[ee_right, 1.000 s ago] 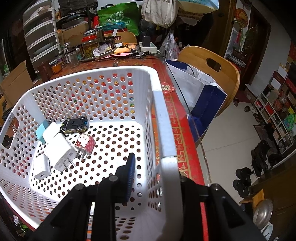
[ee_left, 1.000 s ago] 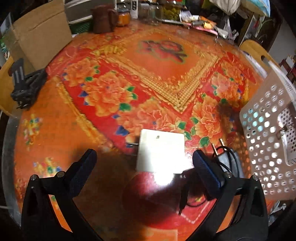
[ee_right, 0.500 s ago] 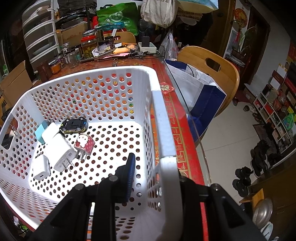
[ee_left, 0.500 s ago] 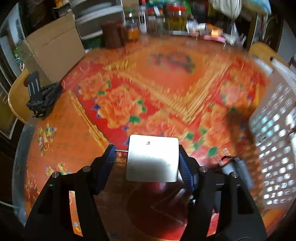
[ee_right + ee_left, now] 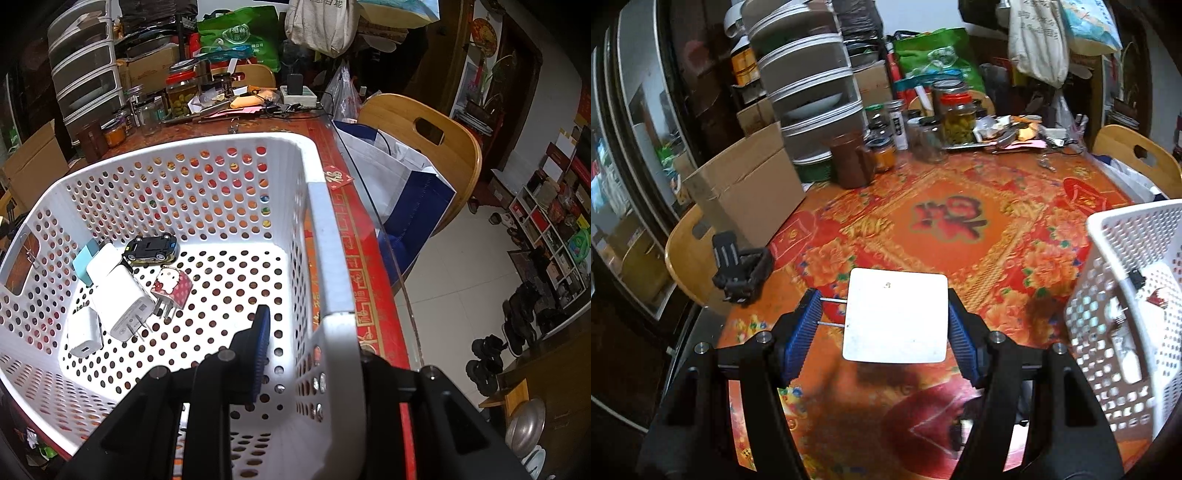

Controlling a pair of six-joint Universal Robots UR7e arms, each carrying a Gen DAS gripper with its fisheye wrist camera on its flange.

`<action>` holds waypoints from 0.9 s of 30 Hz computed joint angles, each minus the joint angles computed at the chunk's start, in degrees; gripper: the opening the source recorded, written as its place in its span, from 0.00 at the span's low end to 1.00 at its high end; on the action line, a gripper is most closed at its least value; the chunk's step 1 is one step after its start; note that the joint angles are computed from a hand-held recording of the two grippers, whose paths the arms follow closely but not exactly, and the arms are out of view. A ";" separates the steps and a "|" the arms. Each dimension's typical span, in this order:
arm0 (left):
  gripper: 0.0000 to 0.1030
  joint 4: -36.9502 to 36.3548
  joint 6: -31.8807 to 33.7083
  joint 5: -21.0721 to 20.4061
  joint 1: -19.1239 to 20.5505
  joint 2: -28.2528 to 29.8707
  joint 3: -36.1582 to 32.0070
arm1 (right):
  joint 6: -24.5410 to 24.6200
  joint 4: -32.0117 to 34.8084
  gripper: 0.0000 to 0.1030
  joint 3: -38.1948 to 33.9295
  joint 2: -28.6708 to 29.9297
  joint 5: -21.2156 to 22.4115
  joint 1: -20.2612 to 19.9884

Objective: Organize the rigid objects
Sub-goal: 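Carry the white charger with the left tool into the basket and release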

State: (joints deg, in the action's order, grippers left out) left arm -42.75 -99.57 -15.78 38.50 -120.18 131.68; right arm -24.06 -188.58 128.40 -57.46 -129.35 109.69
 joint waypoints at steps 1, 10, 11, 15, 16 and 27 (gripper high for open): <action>0.61 -0.81 0.93 -0.46 -0.90 0.03 -0.11 | 0.00 0.06 0.26 -0.03 0.00 0.03 0.01; 0.61 6.63 -7.85 -2.57 -7.41 6.51 -3.19 | -0.74 -0.70 0.26 0.41 -0.07 1.09 -0.22; 0.61 7.27 -8.59 -2.77 -8.09 7.12 -3.51 | -0.90 -0.88 0.26 0.53 -0.14 1.28 -0.32; 0.61 7.43 -9.22 -3.33 -10.13 9.22 -4.19 | -1.30 -1.30 0.27 0.73 -0.28 2.05 -0.60; 0.61 7.04 -9.01 -3.37 -10.55 9.99 -4.30 | -1.39 -1.39 0.27 0.74 -0.26 2.17 -0.62; 0.61 -7.74 3.28 -3.12 -12.81 15.56 -3.41 | -1.67 -1.73 0.28 1.02 -0.44 2.75 -0.78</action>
